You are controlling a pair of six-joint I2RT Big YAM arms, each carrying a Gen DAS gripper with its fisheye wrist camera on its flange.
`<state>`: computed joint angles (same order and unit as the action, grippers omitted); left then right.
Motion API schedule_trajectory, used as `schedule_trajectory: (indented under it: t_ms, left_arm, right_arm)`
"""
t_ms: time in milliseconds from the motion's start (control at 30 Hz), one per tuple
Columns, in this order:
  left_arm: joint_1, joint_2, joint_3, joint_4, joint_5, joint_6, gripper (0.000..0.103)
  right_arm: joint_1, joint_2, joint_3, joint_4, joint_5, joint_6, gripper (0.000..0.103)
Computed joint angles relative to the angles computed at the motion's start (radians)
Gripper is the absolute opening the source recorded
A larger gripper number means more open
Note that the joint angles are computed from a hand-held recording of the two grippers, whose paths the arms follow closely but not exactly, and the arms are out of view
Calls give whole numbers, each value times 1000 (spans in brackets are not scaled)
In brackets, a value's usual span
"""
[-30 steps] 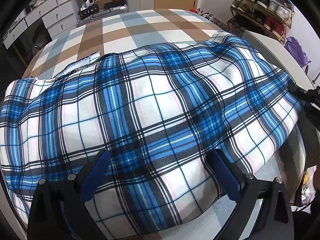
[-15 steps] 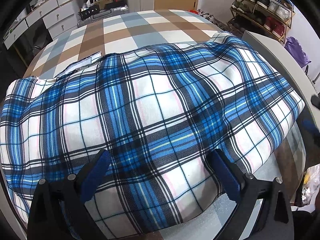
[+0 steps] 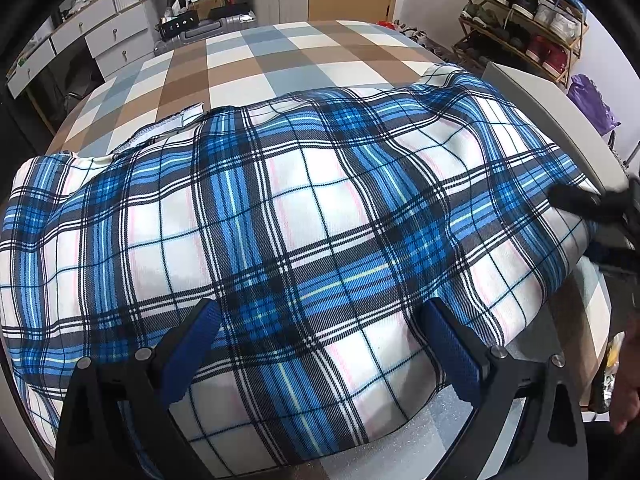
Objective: Fold large clothes
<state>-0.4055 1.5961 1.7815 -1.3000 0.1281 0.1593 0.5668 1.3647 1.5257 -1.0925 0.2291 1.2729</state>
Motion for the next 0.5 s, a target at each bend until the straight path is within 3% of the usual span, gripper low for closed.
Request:
schedule_trajectory:
  t_ms: [100,233,300,333,367,500]
  left_arm:
    - [2,0,0,1,4,5,99]
    - [5,2,5,-5,10,9,99]
    - [5,2,4,-4,9,12,99]
    - [5,2,4,-5,9,14,99]
    - [6,3,6,-7,11,16,99]
    - [6,6,11,-13,11,17,99]
  right_arm:
    - [4,77,95,-91,34,-59,86]
    - [30,28,1,102,50,-52,71]
    - [55,-8,-50,203,85,-89,57]
    - [65,-15,-54,219,105,-111,46]
    - [72,-19,-54,220,120,-131,41]
    - [75,-17,-54,208,136,-140,36]
